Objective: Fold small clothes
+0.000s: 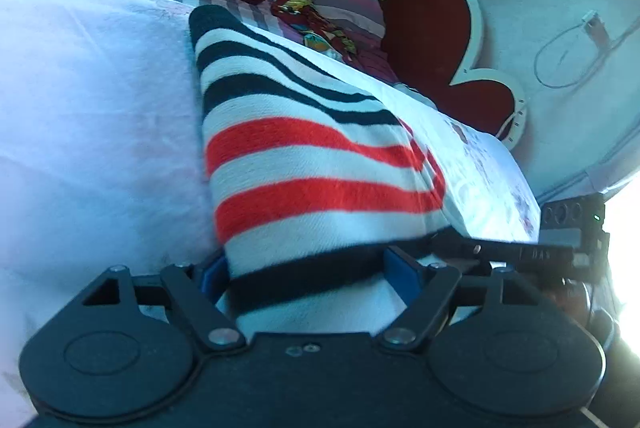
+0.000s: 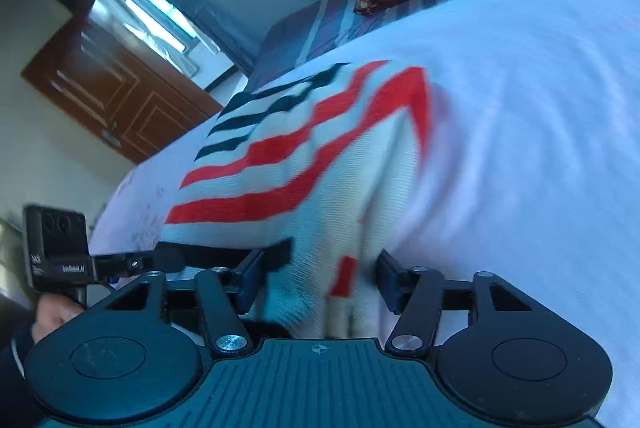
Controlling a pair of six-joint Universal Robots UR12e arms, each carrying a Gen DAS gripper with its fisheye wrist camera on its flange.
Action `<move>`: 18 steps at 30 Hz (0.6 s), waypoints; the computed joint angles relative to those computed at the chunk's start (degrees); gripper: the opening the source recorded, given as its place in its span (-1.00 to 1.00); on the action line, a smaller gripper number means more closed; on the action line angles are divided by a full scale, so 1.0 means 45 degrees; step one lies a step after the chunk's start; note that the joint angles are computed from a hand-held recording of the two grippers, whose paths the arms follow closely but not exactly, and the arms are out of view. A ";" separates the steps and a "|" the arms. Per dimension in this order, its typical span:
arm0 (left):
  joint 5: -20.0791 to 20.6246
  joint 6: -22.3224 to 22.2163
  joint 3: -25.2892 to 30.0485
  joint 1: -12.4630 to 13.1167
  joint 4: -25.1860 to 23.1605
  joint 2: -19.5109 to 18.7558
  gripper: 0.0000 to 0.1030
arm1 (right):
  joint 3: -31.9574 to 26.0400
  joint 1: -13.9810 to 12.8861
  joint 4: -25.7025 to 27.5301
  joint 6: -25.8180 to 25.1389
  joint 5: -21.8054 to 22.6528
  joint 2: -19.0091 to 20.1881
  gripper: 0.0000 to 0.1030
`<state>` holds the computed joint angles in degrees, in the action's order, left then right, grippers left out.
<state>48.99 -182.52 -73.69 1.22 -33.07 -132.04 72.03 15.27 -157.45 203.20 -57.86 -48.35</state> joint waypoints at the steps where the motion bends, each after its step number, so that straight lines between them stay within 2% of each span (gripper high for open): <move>1: 0.0220 -0.0086 0.0034 -0.0064 0.0078 0.0000 0.50 | -0.0023 0.0058 0.0024 -0.0104 -0.0204 -0.0003 -0.07; 3: 0.0855 0.0131 0.0000 -0.0213 0.0202 0.0089 0.40 | 0.0131 0.0209 -0.0046 -0.0185 -0.0762 -0.0111 -0.18; 5: 0.1515 0.0654 -0.0128 -0.0370 0.0335 0.0268 0.14 | 0.0214 0.0477 -0.0138 -0.0378 -0.1597 -0.0221 -0.26; 9: 0.2496 0.1609 -0.0330 -0.0613 0.0686 0.0610 -0.02 | 0.0221 0.1039 -0.0078 -0.1466 -0.3597 -0.0459 -0.34; 11: 0.2559 0.1897 -0.0499 -0.0620 0.0845 0.0781 -0.06 | 0.0283 0.1279 -0.0373 -0.1635 -0.4161 -0.0577 -0.35; 18: 0.2397 0.2434 -0.1928 -0.0243 0.1881 0.1967 -0.07 | 0.0164 0.2196 -0.0399 -0.2639 -0.4860 -0.0991 -0.35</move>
